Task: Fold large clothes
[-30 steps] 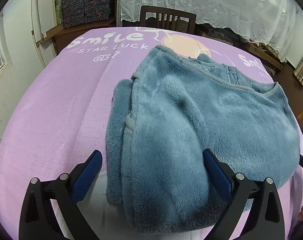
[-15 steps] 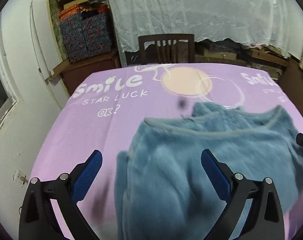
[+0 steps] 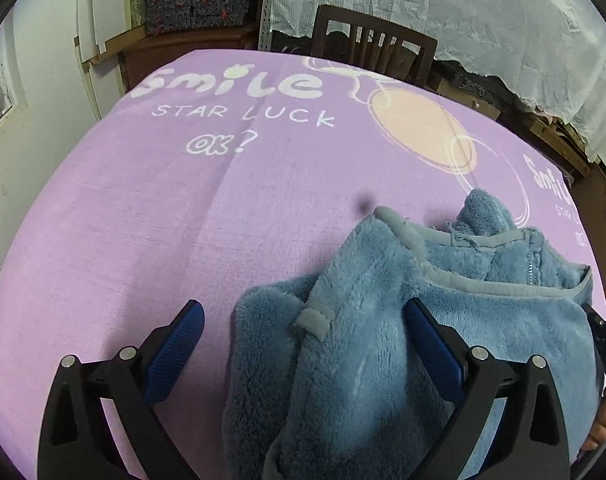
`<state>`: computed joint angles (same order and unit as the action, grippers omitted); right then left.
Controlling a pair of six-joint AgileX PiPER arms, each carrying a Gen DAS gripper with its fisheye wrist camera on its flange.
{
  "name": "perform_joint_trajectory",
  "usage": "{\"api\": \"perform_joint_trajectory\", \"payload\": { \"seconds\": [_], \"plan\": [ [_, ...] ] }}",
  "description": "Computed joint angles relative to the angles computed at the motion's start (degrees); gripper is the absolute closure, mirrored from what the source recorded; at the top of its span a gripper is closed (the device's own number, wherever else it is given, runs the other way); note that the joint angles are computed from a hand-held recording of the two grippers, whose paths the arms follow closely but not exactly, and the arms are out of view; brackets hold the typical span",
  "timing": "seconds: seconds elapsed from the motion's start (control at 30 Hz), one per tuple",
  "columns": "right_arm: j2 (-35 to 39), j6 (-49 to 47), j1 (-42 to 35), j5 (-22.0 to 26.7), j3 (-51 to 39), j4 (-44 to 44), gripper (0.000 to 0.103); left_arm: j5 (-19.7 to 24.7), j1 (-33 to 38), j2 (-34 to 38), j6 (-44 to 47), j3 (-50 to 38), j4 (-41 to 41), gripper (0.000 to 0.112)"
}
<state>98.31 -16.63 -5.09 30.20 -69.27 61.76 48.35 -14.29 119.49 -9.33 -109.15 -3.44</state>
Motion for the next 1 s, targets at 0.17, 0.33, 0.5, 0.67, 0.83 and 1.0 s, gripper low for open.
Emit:
{"api": "perform_joint_trajectory", "payload": {
  "seconds": [0.17,0.33,0.5,0.67,0.83,1.0],
  "plan": [
    [-6.29,7.28,1.91,1.02,-0.29,-8.91,0.08,-4.02,-1.72,-7.77,0.58,8.28,1.56,0.013],
    [-14.41,13.78,6.96,0.88,2.58,-18.32,0.078,-7.55,-6.39,-16.26,-1.7,17.59,7.02,0.013],
    [-20.6,19.91,11.94,-0.33,8.72,-24.43,0.072,-8.93,-11.48,-20.78,-6.03,24.87,13.52,0.013],
    [-23.03,20.71,13.4,-1.18,14.92,-23.41,0.063,-9.92,-14.33,-19.97,-10.61,29.26,19.2,0.013],
    [-23.19,11.12,12.28,-2.47,19.79,-13.04,0.064,-10.89,-16.04,-20.13,-16.33,31.11,25.2,0.013],
    [-27.69,14.99,11.81,-1.26,21.89,-13.61,0.061,-8.33,-16.7,-22.11,-17.36,30.57,23.53,0.013]
  ]
}}
